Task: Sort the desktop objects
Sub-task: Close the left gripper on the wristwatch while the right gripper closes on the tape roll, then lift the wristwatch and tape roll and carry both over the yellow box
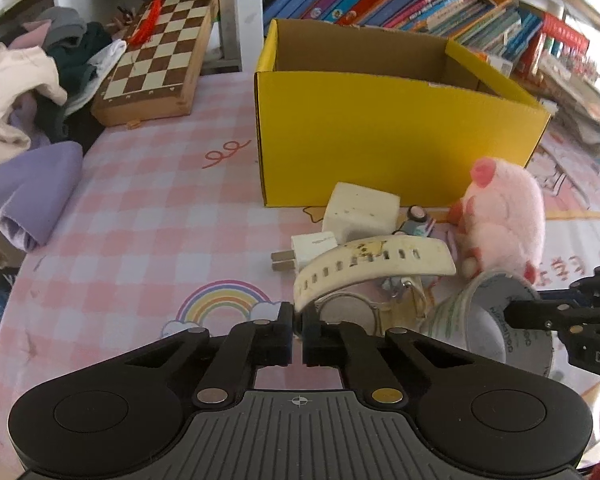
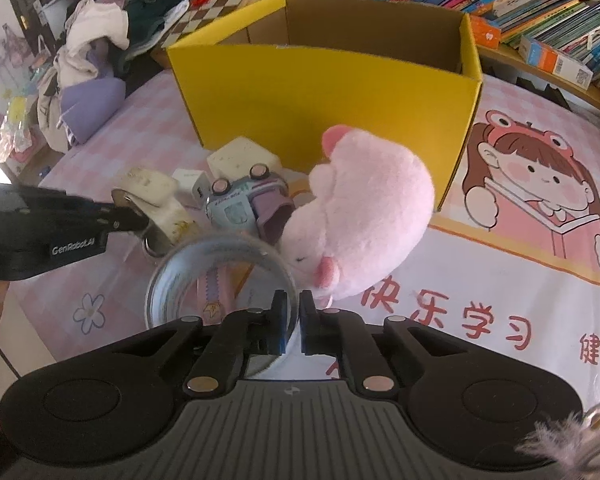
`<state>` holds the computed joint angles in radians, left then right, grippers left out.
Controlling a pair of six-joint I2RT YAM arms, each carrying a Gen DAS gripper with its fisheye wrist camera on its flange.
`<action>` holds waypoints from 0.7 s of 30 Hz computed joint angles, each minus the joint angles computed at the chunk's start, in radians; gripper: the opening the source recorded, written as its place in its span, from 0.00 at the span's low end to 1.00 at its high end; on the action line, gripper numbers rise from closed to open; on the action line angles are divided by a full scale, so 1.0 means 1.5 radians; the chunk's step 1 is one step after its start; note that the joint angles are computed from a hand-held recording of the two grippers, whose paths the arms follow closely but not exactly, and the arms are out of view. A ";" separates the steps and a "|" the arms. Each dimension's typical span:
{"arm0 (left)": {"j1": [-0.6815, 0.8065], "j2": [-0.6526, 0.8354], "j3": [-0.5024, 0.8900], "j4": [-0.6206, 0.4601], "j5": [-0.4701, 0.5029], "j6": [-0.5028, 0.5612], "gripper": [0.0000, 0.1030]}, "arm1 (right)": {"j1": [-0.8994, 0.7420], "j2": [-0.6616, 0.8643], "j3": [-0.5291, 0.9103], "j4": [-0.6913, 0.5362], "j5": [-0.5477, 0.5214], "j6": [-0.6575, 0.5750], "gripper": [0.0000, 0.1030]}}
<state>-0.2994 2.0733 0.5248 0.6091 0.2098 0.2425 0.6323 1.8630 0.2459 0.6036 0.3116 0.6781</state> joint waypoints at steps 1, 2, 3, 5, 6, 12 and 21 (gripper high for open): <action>0.002 -0.007 -0.006 0.003 0.005 -0.002 0.02 | 0.001 -0.007 -0.005 0.002 0.002 0.001 0.05; 0.003 -0.015 -0.013 0.006 0.009 0.000 0.02 | 0.003 -0.016 -0.011 0.004 0.004 0.001 0.05; 0.004 -0.024 -0.020 0.008 0.012 0.001 0.02 | 0.005 -0.026 -0.017 0.006 0.007 0.001 0.05; 0.008 -0.044 -0.032 0.009 0.023 0.001 0.02 | 0.010 -0.049 -0.029 0.007 0.016 0.002 0.05; 0.011 -0.056 -0.039 0.009 0.032 -0.003 0.01 | 0.013 -0.063 -0.034 0.004 0.022 0.002 0.05; 0.025 -0.129 -0.078 0.018 0.063 -0.020 0.01 | 0.020 -0.123 -0.058 -0.010 0.043 0.004 0.05; 0.039 -0.201 -0.098 -0.005 0.093 -0.027 0.01 | 0.016 -0.204 -0.088 -0.043 0.059 0.015 0.05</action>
